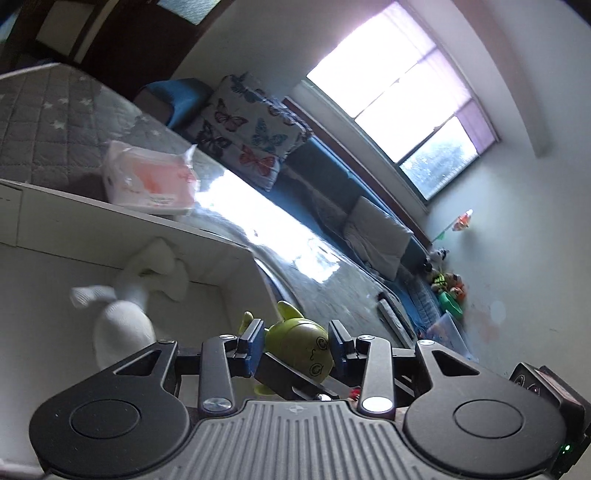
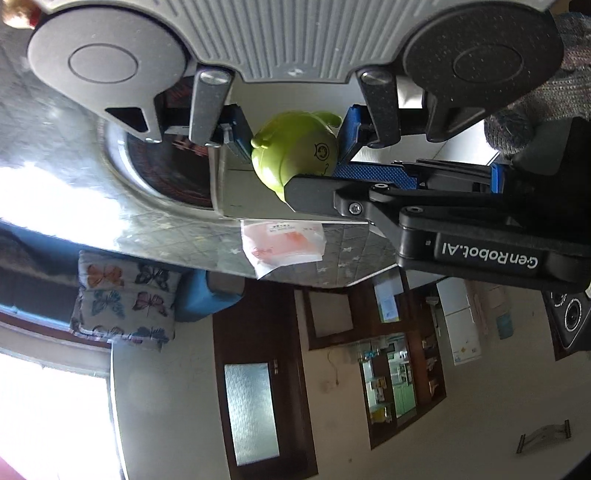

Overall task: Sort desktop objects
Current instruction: 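Lift the green alien with the left tool and carry it into the box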

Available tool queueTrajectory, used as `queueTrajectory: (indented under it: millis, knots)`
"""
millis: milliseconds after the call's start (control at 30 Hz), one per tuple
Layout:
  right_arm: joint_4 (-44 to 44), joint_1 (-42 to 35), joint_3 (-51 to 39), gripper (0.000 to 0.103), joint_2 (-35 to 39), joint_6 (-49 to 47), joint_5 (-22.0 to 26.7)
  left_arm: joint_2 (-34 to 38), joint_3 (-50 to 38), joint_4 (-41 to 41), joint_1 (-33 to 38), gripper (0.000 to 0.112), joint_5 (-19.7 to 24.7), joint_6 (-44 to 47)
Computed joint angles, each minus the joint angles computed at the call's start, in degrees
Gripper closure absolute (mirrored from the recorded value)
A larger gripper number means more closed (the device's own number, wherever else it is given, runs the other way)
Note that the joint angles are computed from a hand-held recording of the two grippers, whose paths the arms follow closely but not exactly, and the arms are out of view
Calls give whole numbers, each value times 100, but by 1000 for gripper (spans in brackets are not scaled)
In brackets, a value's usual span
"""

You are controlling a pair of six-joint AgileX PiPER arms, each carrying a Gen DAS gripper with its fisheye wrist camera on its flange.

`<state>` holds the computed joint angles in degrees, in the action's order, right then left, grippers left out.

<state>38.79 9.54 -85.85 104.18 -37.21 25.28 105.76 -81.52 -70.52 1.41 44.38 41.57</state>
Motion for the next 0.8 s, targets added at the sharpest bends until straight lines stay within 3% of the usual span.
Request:
queueTrajectory:
  millis: [133, 267, 400, 800]
  knots:
    - [-784, 181, -755, 54, 665, 778, 237, 632, -739, 451, 144, 72, 197, -512]
    - [-1470, 310, -1122, 54, 1025, 1364, 381, 820, -850, 758, 130, 72, 126, -698]
    - [-1940, 395, -1325, 54, 1234, 1760, 554, 846, -794, 987, 62, 72, 12, -810]
    - [-3152, 714, -1378, 53, 1354, 2372, 454, 706, -640, 1244, -14, 72, -199, -905]
